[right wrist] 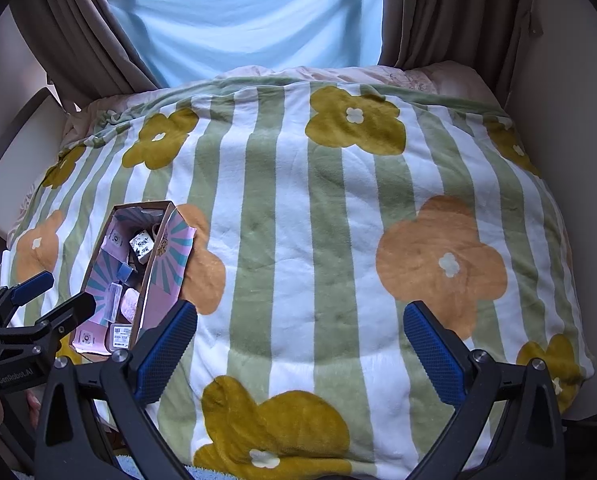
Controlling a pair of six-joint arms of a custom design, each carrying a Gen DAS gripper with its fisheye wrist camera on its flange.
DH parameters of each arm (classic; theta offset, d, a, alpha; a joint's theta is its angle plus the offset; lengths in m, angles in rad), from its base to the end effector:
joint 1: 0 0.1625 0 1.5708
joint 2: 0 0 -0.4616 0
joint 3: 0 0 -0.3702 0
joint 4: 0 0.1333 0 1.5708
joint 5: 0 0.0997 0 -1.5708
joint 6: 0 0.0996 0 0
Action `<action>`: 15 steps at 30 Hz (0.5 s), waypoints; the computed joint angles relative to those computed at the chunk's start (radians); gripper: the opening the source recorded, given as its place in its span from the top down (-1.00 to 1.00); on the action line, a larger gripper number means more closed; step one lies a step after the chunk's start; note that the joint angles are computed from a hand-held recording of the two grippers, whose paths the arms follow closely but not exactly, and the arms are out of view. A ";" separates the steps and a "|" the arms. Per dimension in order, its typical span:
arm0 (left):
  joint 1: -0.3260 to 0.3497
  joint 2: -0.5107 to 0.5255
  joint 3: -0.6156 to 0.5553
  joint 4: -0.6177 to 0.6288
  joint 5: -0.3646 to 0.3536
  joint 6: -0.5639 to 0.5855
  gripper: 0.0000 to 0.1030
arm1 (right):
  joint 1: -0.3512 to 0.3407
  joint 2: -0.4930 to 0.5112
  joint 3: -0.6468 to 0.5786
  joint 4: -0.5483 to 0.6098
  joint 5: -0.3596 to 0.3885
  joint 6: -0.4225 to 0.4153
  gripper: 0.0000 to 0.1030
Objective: Organize objects
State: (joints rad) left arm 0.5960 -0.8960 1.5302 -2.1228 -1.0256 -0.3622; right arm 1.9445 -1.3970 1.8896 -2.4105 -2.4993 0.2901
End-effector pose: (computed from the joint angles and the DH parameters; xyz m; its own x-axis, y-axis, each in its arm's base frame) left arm -0.4581 -0.5342 0.2105 -0.7081 0.4858 -0.5124 0.6137 0.7823 -0.1064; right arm 0.2397 -0.4646 0.4199 -0.7279 0.2839 0.6242 -0.1410 0.8289 -0.5413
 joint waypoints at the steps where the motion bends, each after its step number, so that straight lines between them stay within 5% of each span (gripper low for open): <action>1: 0.001 -0.001 0.001 0.000 -0.001 0.001 -1.00 | 0.000 0.000 -0.001 0.001 0.001 0.000 -0.99; 15: 0.005 -0.005 0.006 -0.014 -0.002 0.008 -1.00 | -0.003 0.000 -0.003 -0.003 0.004 -0.009 -0.99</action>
State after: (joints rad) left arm 0.6007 -0.9011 1.5360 -2.1363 -1.0271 -0.3543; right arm 1.9416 -1.3968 1.8869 -2.4138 -2.4958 0.2815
